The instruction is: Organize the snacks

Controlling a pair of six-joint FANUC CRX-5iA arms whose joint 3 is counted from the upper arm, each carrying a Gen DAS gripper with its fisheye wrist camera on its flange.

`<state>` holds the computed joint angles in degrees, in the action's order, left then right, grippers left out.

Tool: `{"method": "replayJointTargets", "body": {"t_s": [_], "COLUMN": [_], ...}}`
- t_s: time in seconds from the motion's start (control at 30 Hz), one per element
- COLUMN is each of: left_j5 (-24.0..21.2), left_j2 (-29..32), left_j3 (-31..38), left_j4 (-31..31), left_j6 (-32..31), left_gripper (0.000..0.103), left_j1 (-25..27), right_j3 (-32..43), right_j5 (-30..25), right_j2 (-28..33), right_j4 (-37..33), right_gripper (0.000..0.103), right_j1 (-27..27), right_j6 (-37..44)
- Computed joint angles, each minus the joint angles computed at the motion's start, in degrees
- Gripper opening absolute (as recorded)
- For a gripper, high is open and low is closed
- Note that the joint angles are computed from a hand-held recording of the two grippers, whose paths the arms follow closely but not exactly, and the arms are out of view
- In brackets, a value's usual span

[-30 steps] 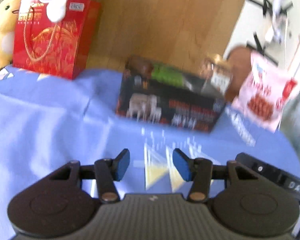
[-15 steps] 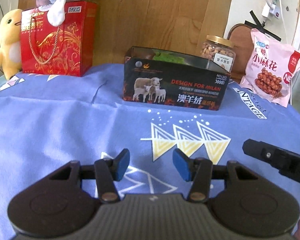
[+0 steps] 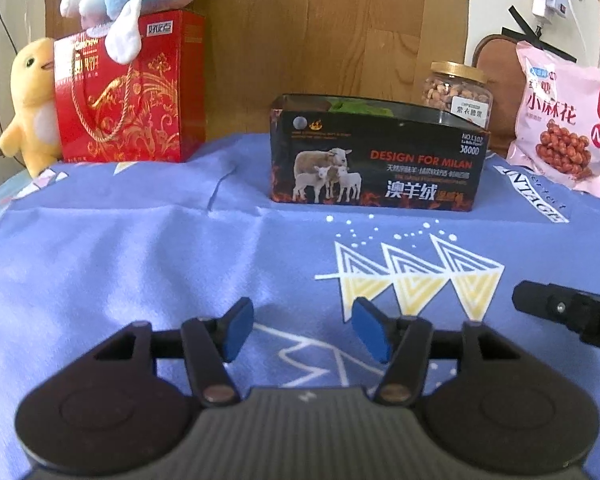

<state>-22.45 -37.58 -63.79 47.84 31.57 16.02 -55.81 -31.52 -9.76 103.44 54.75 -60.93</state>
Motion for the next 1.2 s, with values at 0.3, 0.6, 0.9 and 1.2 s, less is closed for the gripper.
{"method": "replayJointTargets", "body": {"t_s": [0.3, 0.6, 0.9, 1.2], "left_j5": [1.2, 2.4, 4.8, 6.7], "left_j2": [0.3, -0.4, -1.6, -2.4], "left_j3": [-0.3, -1.7, -3.2, -4.1], "left_j4": [1.0, 5.5, 9.0, 10.7], "left_j6": [-1.2, -3.8, -6.5, -7.7], "left_gripper": [0.059, 0.059, 0.061, 0.074], "left_j1": [-0.8, -1.6, -3.4, -4.8], "right_j3": [-0.1, -0.6, -1.0, -1.5], "right_j5": [0.2, -1.1, -1.3, -0.4], "right_j2": [0.7, 0.7, 0.4, -0.1], "right_j4": [2.0, 5.2, 5.9, 7.8], "right_gripper": [0.043, 0.044, 0.044, 0.045], "right_j1": [-0.9, -1.3, -1.5, -2.7], "right_j6": [-0.7, -3.2, -4.9, -7.9]}}
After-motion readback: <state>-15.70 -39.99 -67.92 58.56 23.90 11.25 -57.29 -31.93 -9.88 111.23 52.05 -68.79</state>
